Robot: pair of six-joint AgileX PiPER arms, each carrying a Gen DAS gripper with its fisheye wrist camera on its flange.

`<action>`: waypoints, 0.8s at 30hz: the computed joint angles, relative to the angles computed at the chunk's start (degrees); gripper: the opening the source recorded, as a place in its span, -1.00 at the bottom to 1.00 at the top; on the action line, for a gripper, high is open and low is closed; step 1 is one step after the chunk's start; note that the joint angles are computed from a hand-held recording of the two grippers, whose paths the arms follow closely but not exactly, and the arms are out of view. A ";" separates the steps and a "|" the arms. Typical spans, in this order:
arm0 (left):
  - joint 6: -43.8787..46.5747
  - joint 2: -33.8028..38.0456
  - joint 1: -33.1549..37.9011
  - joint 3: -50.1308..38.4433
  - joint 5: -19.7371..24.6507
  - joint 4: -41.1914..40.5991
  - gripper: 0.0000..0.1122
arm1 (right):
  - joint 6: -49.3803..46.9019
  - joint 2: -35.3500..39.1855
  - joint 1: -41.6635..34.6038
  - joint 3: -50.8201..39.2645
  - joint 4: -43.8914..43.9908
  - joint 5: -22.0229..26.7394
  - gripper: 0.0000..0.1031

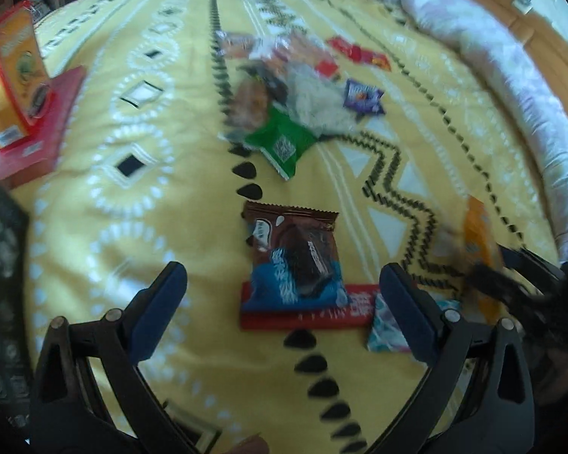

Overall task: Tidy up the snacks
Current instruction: 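Grasp the yellow biscuit pack with the right gripper while the left grasps the chocolate cookie pack, then carry the yellow biscuit pack and chocolate cookie pack over the glass bowl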

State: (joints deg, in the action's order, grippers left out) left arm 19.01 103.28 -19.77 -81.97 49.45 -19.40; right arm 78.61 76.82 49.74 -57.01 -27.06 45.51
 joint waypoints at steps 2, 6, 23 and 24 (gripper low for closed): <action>-2.02 2.01 -1.01 -0.89 -0.15 1.63 0.67 | 1.60 -1.08 0.39 1.30 0.33 -0.34 0.52; -4.97 2.48 -3.64 0.90 -4.65 7.45 0.10 | 3.29 -1.09 1.03 2.12 -0.24 -1.03 0.52; 0.35 -20.50 5.66 5.36 -8.92 6.01 -0.13 | 4.08 3.11 7.27 -12.37 -6.89 9.89 0.52; 0.33 -21.33 6.97 4.86 -8.84 6.27 -0.13 | 2.64 4.28 7.66 -15.42 -7.14 11.32 0.52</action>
